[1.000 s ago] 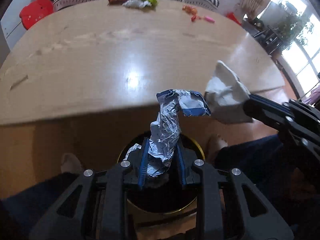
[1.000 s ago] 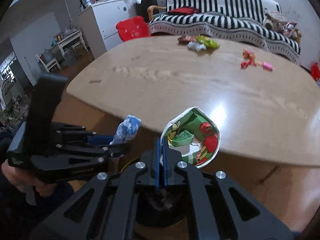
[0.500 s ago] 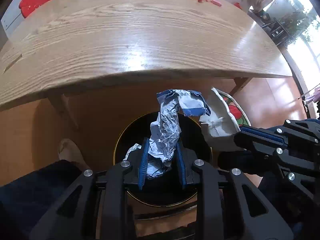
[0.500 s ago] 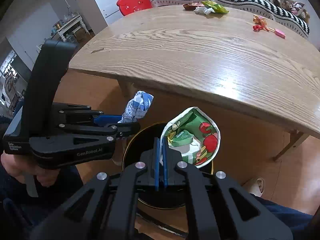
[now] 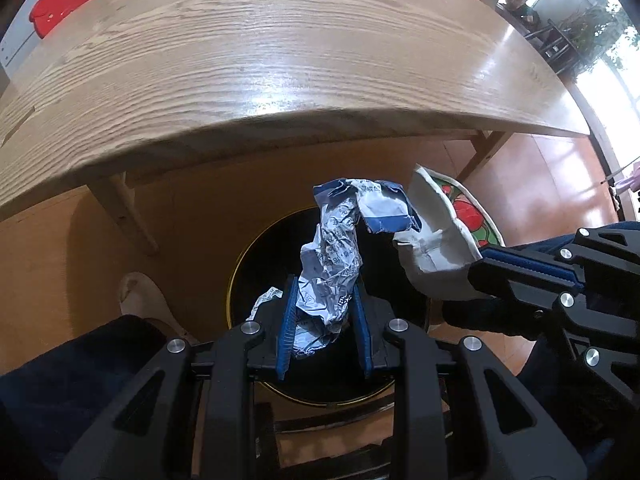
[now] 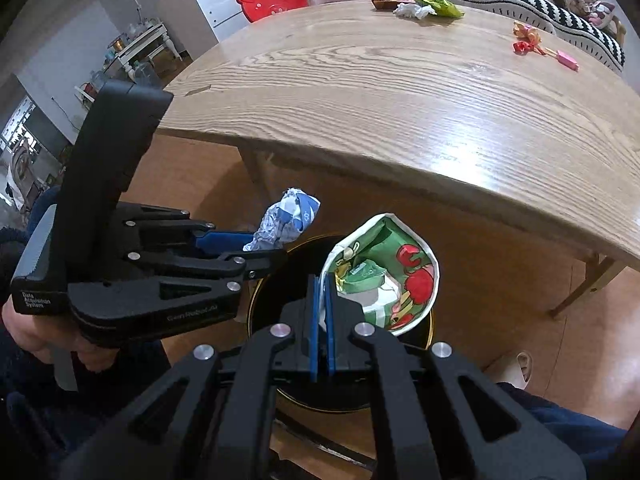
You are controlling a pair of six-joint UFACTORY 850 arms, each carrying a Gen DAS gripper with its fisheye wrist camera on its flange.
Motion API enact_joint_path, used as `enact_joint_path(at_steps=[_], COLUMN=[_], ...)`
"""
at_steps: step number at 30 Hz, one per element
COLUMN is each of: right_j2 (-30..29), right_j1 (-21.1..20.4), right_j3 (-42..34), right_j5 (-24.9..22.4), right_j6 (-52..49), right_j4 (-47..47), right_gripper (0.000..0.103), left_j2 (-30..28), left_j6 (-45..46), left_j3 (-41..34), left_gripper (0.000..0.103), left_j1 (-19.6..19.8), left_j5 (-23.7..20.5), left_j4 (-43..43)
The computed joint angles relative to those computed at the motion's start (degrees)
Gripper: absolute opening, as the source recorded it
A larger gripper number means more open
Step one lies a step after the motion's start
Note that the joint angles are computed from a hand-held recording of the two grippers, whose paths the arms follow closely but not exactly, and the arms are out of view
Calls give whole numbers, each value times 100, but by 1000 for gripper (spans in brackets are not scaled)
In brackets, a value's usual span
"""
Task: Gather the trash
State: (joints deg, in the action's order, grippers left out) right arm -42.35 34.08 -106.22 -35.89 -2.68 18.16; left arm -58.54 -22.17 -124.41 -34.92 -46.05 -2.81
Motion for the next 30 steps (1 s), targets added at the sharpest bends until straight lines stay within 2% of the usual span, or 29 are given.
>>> enact_joint_path(at_steps=[8,10,12,14,21,22,23,24,25,26,30], right_j2=[-29,4,9,2,43,53,65,121,178,287,534], right_j1=[-18,-33,-61,-70,-94,-93,-92,-95,-99,-111,-147], right_j3=[-25,34,37,29,82,90,98,173,245,380,646], right_j5=[-91,-69,-68,-93,-52,-44,-24,91,203,423,841], right_j6=[-64,-104,-187,-108,56,129,199,279,345,436,244], right_j4=[58,126,254,196,153,109,54,11,-15,-56,115], right_gripper=[4,4,4,4,7,11,22,45,56,75,78], left_j2=[-176,-203,-228,-212,-143,-111,-49,-29,-14,7,186], left_j6=[-47,-50,-86,-58,-34,-22,-113,-175,-231,-211,-170], left_j3=[-303,-358,-422,-412,-295,-243,-150,-121,-104,-72,141], left_gripper=[28,36,59,68,84,86,87,87,88,95,96], left_j1=[-53,-65,-83,-85,-57,-50,-48,-43,-28,-7,11], left_j5=[-206,-242,-257,-228,-114,-71,-8,11,11,37,279], left_j4=[108,120,194,199,46,14,69,101,106,29,2])
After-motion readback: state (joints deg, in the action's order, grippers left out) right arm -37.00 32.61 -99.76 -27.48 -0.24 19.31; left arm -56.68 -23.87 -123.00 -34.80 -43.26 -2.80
